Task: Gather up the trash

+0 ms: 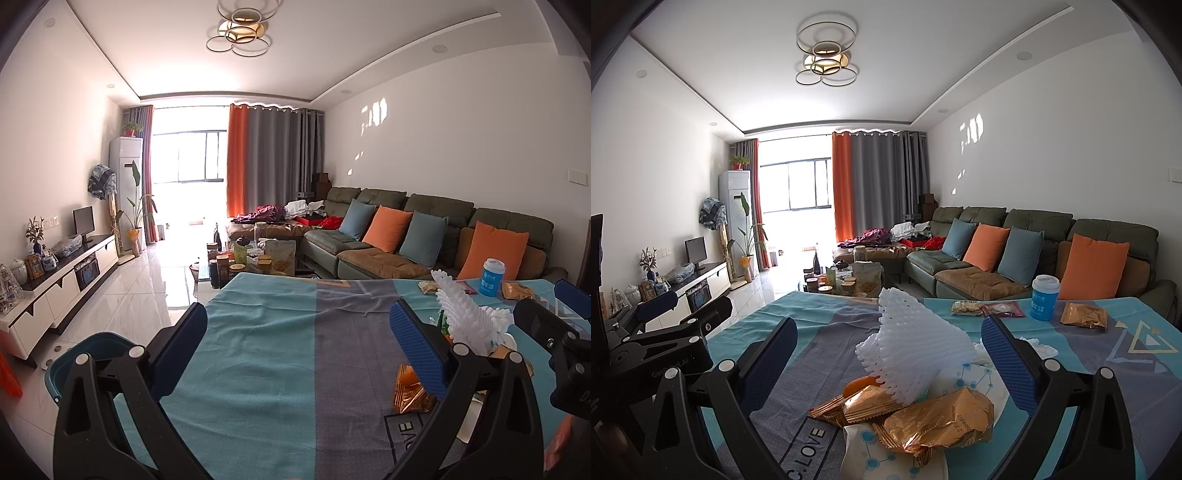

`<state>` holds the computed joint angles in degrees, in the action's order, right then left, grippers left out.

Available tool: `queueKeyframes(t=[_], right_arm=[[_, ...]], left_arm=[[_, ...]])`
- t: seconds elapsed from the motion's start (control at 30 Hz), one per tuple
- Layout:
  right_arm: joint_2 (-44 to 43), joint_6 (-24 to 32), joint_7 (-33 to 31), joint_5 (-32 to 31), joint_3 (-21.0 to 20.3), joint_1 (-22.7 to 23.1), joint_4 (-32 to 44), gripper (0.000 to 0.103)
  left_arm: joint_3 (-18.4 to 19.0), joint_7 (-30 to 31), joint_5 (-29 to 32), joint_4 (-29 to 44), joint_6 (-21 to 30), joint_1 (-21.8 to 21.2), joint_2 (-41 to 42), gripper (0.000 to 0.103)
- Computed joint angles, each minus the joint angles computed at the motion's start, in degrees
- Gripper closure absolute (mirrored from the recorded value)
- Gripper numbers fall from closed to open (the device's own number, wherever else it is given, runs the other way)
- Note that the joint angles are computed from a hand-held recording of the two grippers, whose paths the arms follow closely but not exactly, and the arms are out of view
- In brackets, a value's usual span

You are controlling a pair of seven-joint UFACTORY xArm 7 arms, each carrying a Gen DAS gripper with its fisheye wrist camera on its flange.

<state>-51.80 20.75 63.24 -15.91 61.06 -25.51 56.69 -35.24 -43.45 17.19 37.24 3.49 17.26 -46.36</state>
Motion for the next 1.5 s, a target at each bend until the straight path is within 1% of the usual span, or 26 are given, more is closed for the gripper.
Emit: queueKeyframes(t=[0.67,1.0,1.1,1.2,1.27,1.33,1.47,1.5], right_arm=[[0.0,-0.3,0.4,0.3,0.5,-0.1,-0.3,0.007],[0.7,-0.8,0.8,0.1,0.1,0.5,-1.4,0.007],[1.0,-0.8,1.2,0.1,-0.1,1.0,-1.9,0.007],[1.8,-1.1,1.1,-0.2,-1.1,1.9,-2.7,0.007],[2.6,-1.0,1.1,-0.4,-1.8,2.7,-3.3,0.007],[3.5,-0.7,1.2,-0.7,-2.5,3.7,-3.8,0.007],[5.1,-0.2,1.6,-1.7,-4.1,5.8,-4.9,0.007],[5.6,-0.2,1.6,-2.1,-4.6,6.4,-5.2,0.007]], left_arm=[[0.0,0.0,0.0,-0.3,-0.2,-0.1,0.2,0.006],[0.6,0.5,0.1,-0.6,0.0,-1.4,0.8,0.006],[0.8,1.0,0.2,-0.3,-0.1,-1.9,2.1,0.006],[2.2,2.3,0.2,-0.1,-0.1,-4.2,4.0,0.006],[4.7,4.3,-0.1,0.0,-0.4,-7.7,6.3,0.006],[6.4,5.9,-0.4,0.2,-0.6,-10.2,8.0,0.006],[12.0,11.5,-1.6,0.7,-0.9,-18.6,12.5,0.006],[12.5,12.6,-1.8,0.9,-0.9,-19.9,13.3,0.006]])
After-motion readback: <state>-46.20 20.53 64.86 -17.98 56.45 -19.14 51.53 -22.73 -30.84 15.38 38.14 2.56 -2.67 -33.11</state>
